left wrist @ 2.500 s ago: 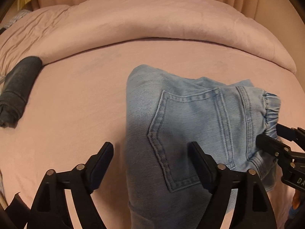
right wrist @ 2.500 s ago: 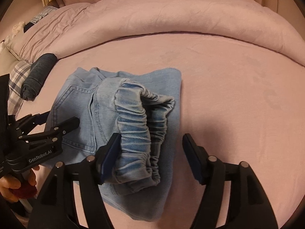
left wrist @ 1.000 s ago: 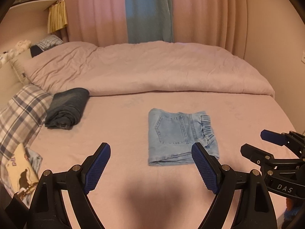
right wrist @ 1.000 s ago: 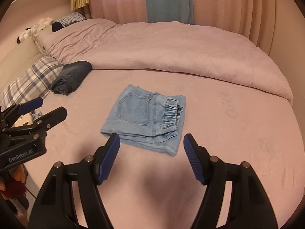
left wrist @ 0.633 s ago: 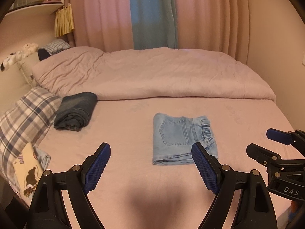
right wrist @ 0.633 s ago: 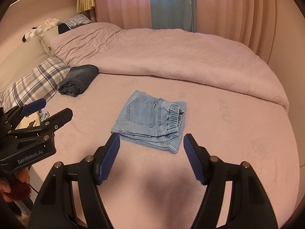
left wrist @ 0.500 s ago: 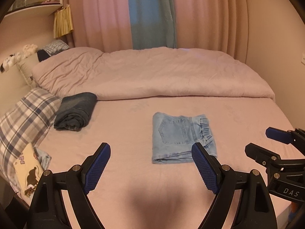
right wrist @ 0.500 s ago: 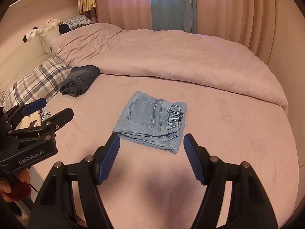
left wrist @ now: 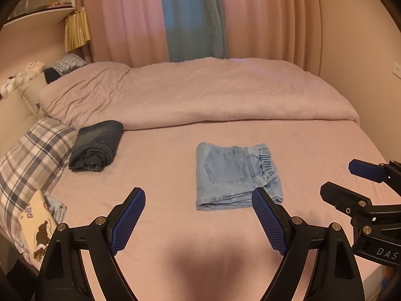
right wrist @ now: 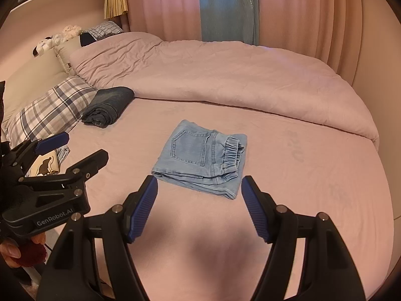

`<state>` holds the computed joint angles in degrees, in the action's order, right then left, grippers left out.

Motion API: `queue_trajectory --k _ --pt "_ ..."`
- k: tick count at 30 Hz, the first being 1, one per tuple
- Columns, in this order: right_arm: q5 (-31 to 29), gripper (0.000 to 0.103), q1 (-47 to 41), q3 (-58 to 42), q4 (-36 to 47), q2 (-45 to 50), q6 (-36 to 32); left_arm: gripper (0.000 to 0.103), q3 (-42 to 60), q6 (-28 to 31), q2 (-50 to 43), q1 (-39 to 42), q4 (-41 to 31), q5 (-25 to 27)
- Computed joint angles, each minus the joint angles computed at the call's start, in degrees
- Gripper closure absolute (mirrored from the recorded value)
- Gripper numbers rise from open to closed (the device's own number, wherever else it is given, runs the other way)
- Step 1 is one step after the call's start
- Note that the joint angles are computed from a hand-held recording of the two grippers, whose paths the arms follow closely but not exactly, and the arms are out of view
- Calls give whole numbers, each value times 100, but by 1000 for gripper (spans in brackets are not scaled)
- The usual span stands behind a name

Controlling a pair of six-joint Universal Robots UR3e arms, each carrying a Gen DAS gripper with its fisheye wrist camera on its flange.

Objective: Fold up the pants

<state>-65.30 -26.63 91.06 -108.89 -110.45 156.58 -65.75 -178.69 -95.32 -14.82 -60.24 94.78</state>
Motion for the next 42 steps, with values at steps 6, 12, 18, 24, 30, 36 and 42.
queue_trajectory --k 6,12,18,24,30,36,42 --pt "-3 33 1 3 3 -2 1 16 -14 38 -2 -13 -24 2" --pt "6 33 -7 20 1 -16 -6 16 -10 79 -8 -2 -17 -28" --pt "-18 33 7 32 2 -34 3 16 -20 80 -9 -14 -5 -21" --pt "-47 33 40 58 -33 -44 17 16 29 130 -61 2 -22 -13" --pt "-52 33 44 57 -32 -45 19 16 30 170 -60 45 -32 -71" --pt "-36 33 42 69 -43 -36 3 16 52 167 -80 35 -35 -51" --pt "-51 33 50 82 -68 -25 2 16 81 159 -93 33 -76 -46"
